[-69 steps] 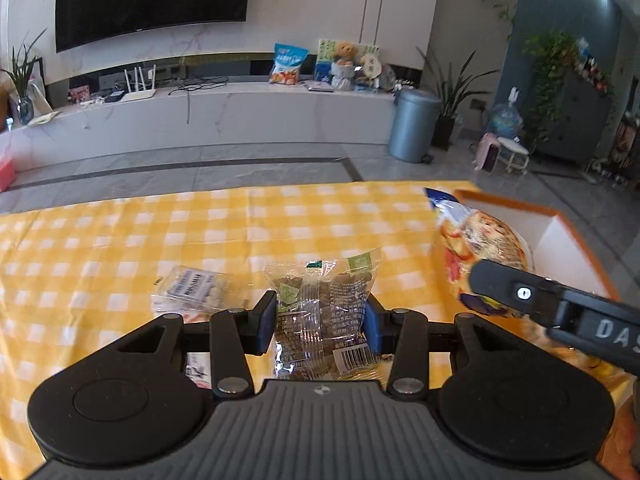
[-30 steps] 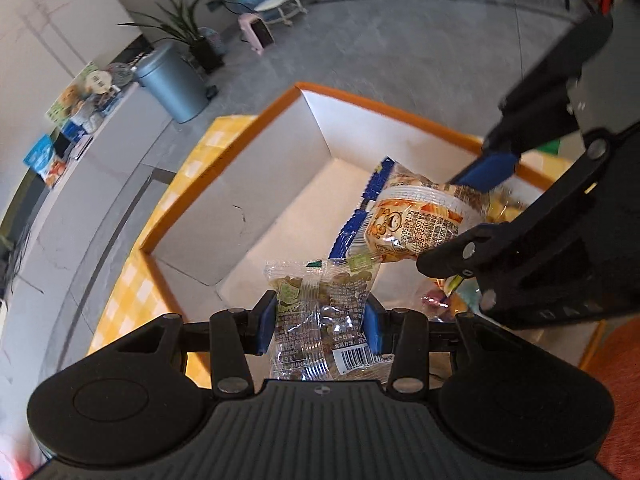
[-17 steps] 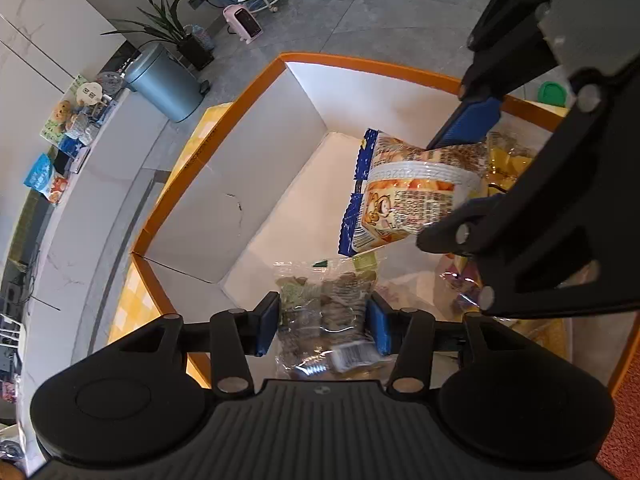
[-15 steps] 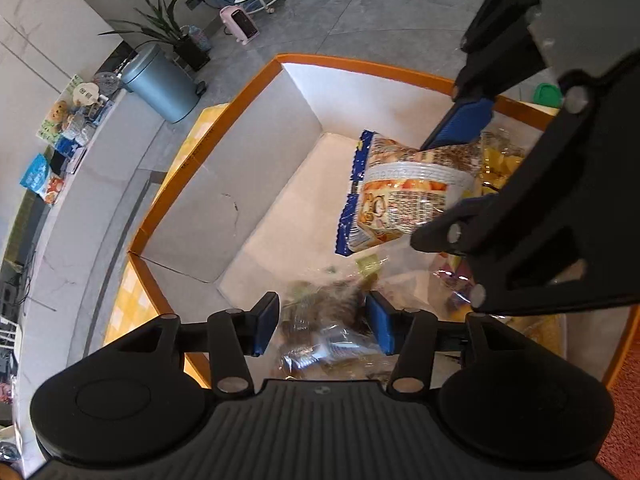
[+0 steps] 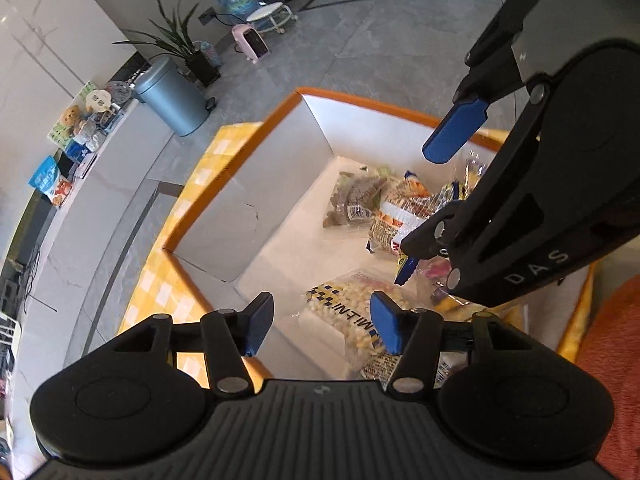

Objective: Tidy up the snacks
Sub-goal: 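Lift both tools out of the box and move back toward the table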

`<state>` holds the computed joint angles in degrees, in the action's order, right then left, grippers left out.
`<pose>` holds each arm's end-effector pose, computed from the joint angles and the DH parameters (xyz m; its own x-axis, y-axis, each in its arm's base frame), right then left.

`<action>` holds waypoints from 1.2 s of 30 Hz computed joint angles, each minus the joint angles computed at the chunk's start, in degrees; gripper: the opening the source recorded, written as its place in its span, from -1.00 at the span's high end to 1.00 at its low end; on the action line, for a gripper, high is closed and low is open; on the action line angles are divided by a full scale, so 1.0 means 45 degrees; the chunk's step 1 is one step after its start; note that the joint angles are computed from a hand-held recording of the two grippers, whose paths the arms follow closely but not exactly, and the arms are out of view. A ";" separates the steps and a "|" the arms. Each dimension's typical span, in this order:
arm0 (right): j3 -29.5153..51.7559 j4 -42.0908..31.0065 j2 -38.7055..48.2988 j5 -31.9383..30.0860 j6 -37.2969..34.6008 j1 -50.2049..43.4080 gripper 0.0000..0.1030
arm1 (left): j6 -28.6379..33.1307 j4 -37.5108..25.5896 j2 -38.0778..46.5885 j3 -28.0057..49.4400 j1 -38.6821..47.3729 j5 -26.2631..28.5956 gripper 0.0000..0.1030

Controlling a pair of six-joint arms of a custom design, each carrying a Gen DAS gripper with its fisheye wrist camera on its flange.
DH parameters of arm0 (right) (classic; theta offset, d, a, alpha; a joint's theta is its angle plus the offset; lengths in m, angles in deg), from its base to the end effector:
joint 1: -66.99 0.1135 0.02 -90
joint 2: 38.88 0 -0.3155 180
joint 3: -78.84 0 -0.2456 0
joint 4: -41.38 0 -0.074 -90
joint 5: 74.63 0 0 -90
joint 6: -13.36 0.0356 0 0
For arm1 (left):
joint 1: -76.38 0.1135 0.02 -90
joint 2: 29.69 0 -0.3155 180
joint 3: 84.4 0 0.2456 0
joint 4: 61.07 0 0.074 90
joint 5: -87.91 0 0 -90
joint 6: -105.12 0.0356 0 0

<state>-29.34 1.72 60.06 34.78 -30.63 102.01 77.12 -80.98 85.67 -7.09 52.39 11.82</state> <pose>0.2771 0.1797 0.2143 -0.8349 0.2435 -0.4936 0.2401 0.9681 0.0715 0.3676 -0.1729 0.1552 0.0878 0.8990 -0.4290 0.9238 0.0877 0.3727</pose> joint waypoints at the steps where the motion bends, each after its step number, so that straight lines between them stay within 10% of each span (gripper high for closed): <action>1: 0.0129 -0.0183 -0.0056 0.0189 0.0091 0.0145 -0.19 | -0.0035 -0.0173 -0.0169 0.0003 0.0119 0.0170 -0.32; 18: 0.2497 -0.3023 -0.0018 0.5753 0.5688 0.4215 -0.53 | -0.3967 -0.0175 -0.3730 -0.1605 0.3665 0.3296 -0.42; 36: 0.7711 -0.6179 0.5414 1.0856 1.2344 0.7491 -0.42 | -0.6939 0.2557 -0.2898 -0.2793 0.8351 0.5506 -0.46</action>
